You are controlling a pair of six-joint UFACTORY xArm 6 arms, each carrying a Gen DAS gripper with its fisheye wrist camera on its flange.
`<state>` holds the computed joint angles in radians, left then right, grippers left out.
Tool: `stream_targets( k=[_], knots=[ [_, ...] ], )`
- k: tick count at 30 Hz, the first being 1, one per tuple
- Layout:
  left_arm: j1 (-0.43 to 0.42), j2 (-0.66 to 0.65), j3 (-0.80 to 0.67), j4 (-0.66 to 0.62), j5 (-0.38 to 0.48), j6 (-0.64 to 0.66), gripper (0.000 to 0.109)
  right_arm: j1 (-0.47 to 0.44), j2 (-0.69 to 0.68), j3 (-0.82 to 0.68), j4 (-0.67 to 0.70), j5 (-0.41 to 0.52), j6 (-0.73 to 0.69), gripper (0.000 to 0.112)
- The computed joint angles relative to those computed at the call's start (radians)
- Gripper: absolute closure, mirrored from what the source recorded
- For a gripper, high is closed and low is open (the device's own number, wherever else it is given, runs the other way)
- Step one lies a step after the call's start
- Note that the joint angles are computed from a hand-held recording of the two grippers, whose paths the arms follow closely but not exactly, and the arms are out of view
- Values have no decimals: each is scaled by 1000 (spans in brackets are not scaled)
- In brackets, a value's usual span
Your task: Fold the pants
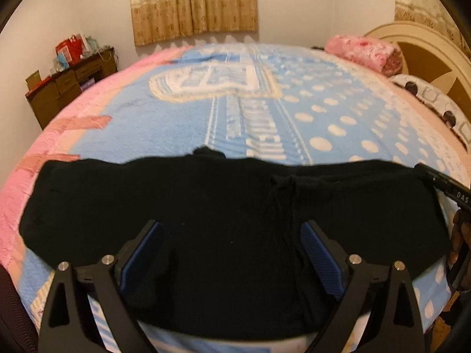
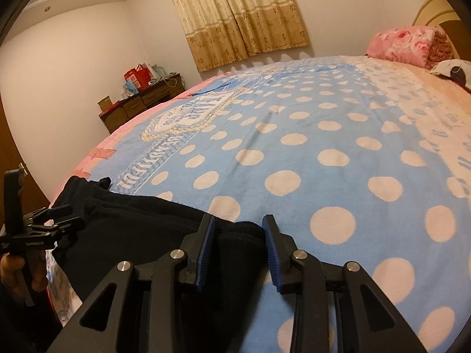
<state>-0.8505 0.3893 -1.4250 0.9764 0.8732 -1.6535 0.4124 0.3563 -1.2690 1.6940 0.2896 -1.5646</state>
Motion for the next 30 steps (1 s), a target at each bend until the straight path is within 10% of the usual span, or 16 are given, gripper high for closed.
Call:
stream_targets(
  k=[22, 30],
  knots=[
    [37, 0, 43, -81, -77, 22, 6, 85, -213, 274, 308, -148, -336, 61],
    [82, -260, 254, -30, 135, 45, 6, 89, -328, 278, 616, -135, -628, 52]
  ],
)
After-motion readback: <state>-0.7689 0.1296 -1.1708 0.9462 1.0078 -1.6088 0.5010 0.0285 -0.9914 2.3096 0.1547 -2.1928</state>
